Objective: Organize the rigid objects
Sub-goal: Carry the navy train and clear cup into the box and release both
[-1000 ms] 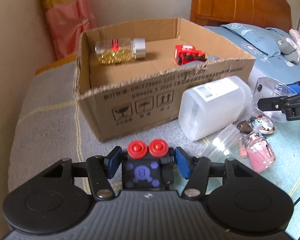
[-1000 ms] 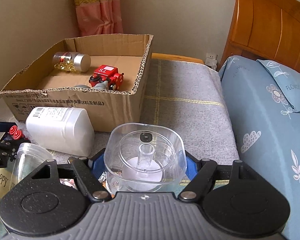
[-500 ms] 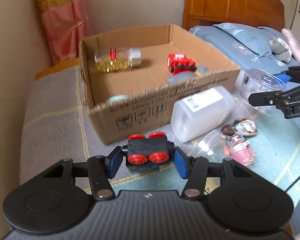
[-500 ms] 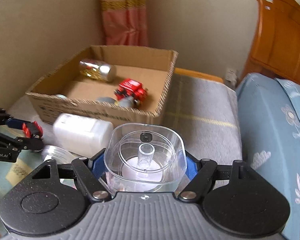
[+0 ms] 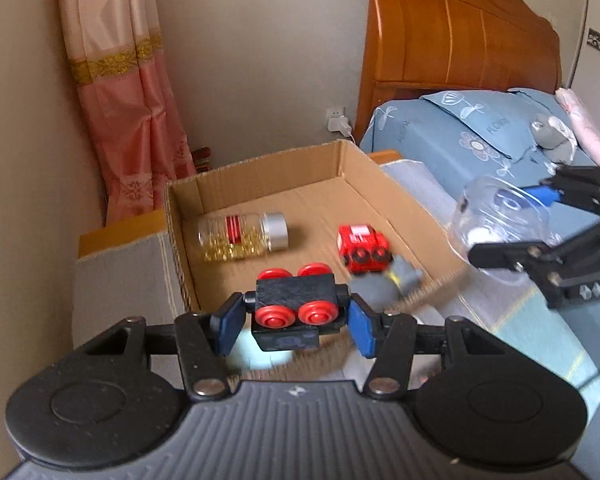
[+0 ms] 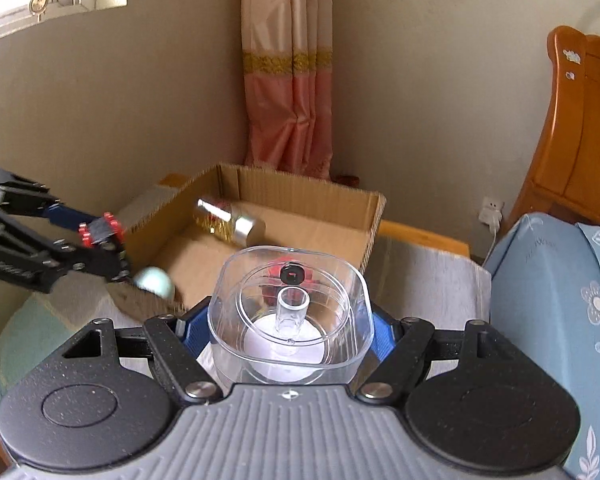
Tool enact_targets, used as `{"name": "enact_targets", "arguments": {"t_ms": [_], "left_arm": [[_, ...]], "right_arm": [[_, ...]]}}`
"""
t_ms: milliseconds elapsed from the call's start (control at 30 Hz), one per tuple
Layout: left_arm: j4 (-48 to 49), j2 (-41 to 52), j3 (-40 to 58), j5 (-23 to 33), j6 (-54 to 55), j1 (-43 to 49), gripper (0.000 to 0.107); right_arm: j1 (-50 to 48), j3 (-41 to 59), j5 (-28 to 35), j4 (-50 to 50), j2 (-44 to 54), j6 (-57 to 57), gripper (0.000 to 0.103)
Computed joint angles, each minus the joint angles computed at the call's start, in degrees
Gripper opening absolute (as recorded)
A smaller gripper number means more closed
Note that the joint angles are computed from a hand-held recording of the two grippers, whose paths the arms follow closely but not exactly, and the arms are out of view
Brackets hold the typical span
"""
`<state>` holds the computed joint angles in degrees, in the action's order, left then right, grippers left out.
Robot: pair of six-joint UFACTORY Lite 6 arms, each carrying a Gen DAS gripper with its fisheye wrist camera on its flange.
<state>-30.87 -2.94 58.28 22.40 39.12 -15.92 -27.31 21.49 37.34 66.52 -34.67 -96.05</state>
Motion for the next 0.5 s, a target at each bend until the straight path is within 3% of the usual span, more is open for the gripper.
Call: {"name": "enact_targets", "arguments": {"t_ms": [267, 333, 367, 400, 500], "left_arm": [[8.2, 16.9, 13.1, -0.1, -9.3, -1.5, 0.055], [5.5, 19.8, 15.4, 0.1, -7.8, -0.7, 0.064], [4.2, 20.6, 15.8, -0.9, -7.5, -0.3, 0.079], [3.1, 20.4, 14.9, -3.3, -7.6, -0.2, 0.085], [-2.0, 18.8, 12.9, -5.1, -3.7, 0.8, 0.086]], "right_arm": [[5.3, 4.8, -3.1, 0.8, 4.4, 2.2, 0.08], [6.4, 5.2, -4.1, 1.0, 5.2, 2.3, 0.08], [6.9, 5.5, -4.7, 1.3, 5.7, 2.2, 0.08], [7.6, 5.6, -5.4, 1.8, 6.4, 1.9, 0.08], [9.1, 6.8, -7.1, 3.6, 9.1, 1.1, 0.08]]}}
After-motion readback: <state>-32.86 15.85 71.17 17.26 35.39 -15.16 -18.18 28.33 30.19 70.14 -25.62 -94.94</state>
